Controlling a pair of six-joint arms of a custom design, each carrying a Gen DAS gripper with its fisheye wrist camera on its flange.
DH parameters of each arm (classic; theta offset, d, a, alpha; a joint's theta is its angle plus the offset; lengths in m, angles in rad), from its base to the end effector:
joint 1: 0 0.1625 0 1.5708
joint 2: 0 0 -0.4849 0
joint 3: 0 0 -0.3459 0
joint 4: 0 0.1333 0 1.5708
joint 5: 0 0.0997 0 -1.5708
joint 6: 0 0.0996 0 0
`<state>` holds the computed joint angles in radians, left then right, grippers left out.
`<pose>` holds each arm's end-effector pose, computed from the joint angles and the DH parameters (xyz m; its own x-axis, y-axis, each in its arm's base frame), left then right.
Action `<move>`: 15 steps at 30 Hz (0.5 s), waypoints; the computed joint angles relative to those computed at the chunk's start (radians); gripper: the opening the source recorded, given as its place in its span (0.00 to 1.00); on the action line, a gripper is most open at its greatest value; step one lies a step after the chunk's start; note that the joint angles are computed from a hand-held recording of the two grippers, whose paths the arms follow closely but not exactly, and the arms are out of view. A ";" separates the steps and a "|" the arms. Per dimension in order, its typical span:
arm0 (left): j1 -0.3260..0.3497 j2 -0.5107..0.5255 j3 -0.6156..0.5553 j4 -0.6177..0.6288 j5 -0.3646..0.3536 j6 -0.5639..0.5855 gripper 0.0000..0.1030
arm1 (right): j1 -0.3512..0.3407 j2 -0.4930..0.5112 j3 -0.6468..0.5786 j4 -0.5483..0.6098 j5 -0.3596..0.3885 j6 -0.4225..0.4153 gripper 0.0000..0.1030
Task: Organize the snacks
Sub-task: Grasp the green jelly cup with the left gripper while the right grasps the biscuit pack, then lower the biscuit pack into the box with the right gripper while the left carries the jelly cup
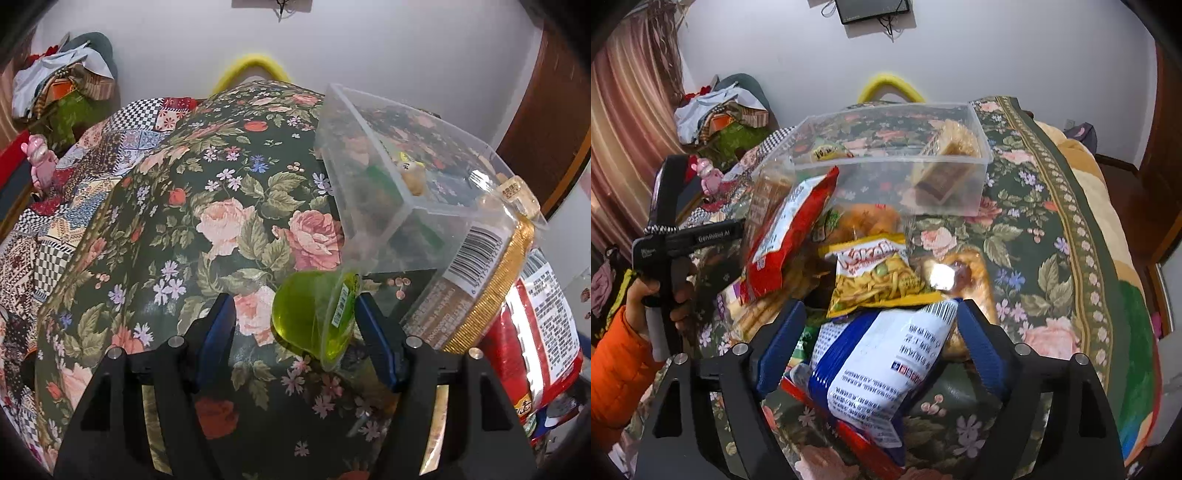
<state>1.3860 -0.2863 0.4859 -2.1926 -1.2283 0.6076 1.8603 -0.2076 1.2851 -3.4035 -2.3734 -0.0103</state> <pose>-0.0076 -0.9483 0.1861 -0.6852 0.5429 -0.4855 0.6806 0.7146 -0.1615 0.2756 -0.7092 -0.0243 -0.8045 0.2669 0.5307 -0.2162 0.7006 -0.6800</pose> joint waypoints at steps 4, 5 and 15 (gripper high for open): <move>0.006 0.055 -0.134 0.105 -0.034 -0.024 0.65 | -0.004 0.001 0.002 0.037 -0.003 0.046 0.80; 0.006 0.069 -0.166 0.128 -0.042 -0.030 0.64 | -0.007 0.000 0.005 0.044 -0.002 0.056 0.80; 0.000 -0.044 0.107 -0.080 -0.013 0.061 0.40 | 0.008 0.016 -0.006 0.048 -0.048 0.040 0.68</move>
